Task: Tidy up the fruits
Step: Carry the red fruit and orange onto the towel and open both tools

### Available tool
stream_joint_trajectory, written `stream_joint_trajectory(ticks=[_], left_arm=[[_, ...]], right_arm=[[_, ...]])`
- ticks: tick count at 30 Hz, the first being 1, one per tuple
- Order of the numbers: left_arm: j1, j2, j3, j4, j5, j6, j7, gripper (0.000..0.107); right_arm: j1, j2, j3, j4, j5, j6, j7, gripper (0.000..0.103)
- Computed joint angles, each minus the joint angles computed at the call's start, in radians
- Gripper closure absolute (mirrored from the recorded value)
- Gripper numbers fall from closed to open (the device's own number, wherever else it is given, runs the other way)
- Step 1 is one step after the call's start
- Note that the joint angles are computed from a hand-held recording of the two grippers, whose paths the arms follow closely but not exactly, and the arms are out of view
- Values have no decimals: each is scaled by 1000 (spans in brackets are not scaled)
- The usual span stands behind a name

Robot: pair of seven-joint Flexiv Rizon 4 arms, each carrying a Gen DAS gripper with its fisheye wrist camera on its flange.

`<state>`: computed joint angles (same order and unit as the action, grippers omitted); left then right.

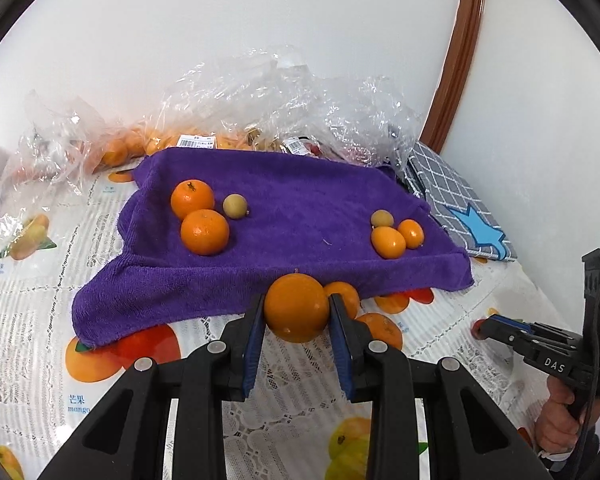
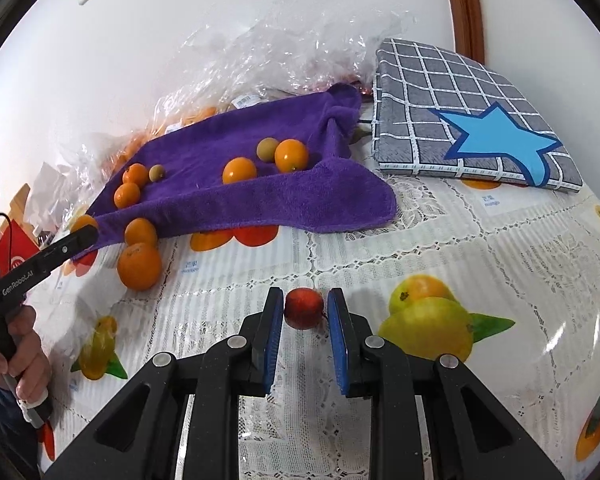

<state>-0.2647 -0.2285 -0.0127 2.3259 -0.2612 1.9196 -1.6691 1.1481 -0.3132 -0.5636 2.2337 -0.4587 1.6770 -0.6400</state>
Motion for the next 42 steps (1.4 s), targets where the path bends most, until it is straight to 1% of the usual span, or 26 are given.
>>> stream_joint_trajectory(ticks=[2, 4, 8, 12, 13, 14, 16, 19, 22, 25, 26, 28, 30, 34, 36, 37, 38, 39, 40, 41, 42], left_arm=[[3, 0, -1, 1, 3, 7, -3, 77], [9, 3, -6, 4, 9, 17, -10, 77], [-35, 2, 28, 10, -32, 39, 14, 77], [-63, 3, 46, 18, -87, 60, 37, 77], [-84, 0, 61, 20, -119, 69, 52, 77], [-87, -1, 61, 21, -135, 74, 60, 77], [-70, 0, 49, 27, -141, 81, 58, 77], [-60, -2, 42, 31, -160, 80, 59, 77], [-7, 3, 13, 37, -119, 77, 17, 77], [10, 4, 8, 40, -101, 80, -5, 77], [19, 6, 4, 41, -90, 80, -16, 77], [15, 4, 11, 41, -91, 84, -20, 77], [4, 0, 20, 40, -102, 90, -16, 77], [26, -1, 9, 36, -86, 79, -34, 77], [29, -4, 11, 32, -86, 68, -39, 77], [35, -4, 8, 30, -79, 62, -44, 77], [49, -3, 0, 30, -66, 57, -57, 77], [68, -1, -12, 30, -46, 53, -73, 77], [81, 1, -19, 30, -30, 49, -86, 77], [99, 4, -30, 31, -10, 45, -101, 77], [119, 8, -43, 31, 16, 44, -119, 77]], right_arm=[[-2, 2, 2, -5, -1, -6, 0, 80], [14, 5, -19, -9, -19, -11, 7, 80], [14, 7, -31, -44, -79, -23, 20, 80], [-26, -5, 2, -95, -135, -28, 32, 80], [-45, -15, 21, -116, -145, -25, 33, 80], [-59, -22, 35, -130, -156, -22, 35, 80], [-80, -37, 55, -155, -171, -21, 41, 80], [-149, -70, 139, -209, -164, -23, 25, 80], [-173, -94, 165, -242, -168, -32, 18, 80], [-256, -125, 258, -303, -158, -64, -12, 80], [-275, -133, 277, -321, -160, -78, -16, 80], [-297, -150, 294, -354, -179, -114, -14, 80], [-346, -175, 348, -399, -190, -155, -35, 80], [-421, -209, 435, -438, -188, -183, -49, 80], [-441, -209, 459, -437, -181, -189, -50, 80], [-446, -199, 462, -429, -183, -196, -49, 80], [-440, -184, 448, -410, -198, -183, -38, 80], [-434, -167, 431, -385, -215, -160, -25, 76], [-450, -151, 446, -366, -216, -148, -37, 66], [-447, -136, 435, -343, -229, -132, -35, 63], [-420, -121, 391, -318, -257, -115, -9, 62]])
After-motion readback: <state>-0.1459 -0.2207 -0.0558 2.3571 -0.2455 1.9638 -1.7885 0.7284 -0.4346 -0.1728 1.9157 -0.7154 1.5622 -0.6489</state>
